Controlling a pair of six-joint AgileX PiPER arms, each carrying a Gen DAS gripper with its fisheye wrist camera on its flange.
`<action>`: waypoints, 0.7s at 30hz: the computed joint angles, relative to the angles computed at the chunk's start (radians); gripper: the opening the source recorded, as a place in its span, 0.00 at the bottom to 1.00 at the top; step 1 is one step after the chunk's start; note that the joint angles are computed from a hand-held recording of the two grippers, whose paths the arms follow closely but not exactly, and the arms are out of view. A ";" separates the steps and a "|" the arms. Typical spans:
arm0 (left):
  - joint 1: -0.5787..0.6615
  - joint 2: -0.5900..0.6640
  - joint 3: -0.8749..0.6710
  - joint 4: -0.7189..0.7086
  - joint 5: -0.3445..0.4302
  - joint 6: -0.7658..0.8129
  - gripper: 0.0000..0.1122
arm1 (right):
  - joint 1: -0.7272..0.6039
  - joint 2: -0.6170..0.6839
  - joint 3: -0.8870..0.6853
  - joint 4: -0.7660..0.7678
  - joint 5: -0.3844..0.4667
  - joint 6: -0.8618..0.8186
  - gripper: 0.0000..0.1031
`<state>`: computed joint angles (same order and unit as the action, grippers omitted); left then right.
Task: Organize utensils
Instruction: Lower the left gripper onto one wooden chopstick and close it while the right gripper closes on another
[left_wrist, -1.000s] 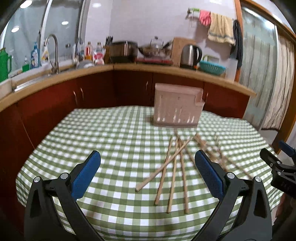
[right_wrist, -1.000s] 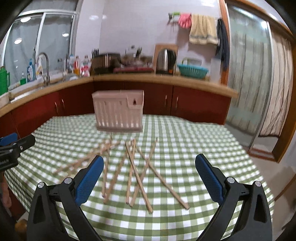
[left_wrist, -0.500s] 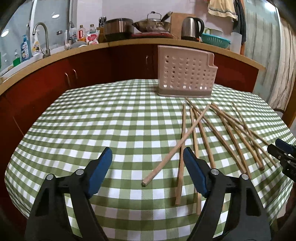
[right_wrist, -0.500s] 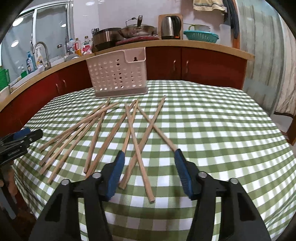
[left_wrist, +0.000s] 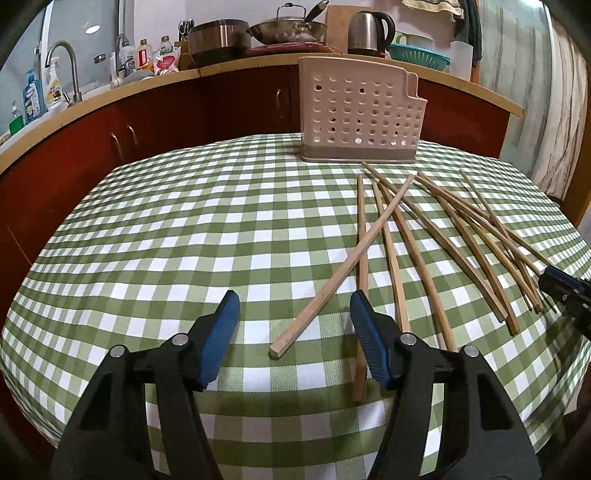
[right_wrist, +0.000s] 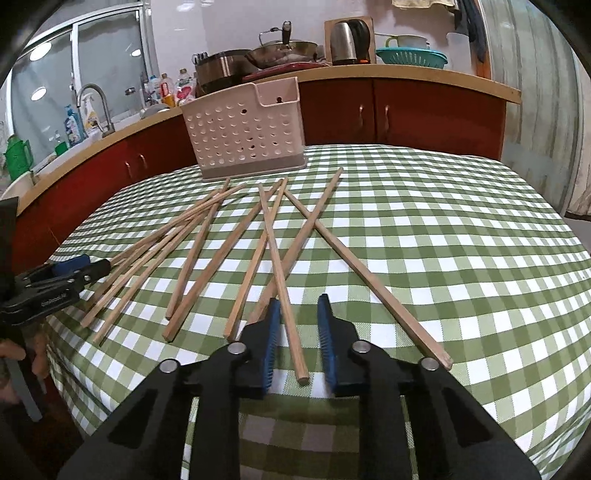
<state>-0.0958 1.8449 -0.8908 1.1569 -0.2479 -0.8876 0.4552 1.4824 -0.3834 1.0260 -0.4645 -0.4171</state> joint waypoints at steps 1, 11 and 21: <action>0.003 0.002 0.001 0.011 -0.004 -0.008 0.54 | -0.003 -0.002 0.006 -0.016 0.001 0.014 0.15; 0.041 0.029 -0.011 0.093 -0.074 -0.043 0.45 | 0.011 0.005 0.008 -0.050 -0.017 0.048 0.08; 0.078 0.054 -0.040 0.234 -0.172 -0.109 0.20 | 0.017 0.006 0.005 -0.039 -0.020 0.039 0.07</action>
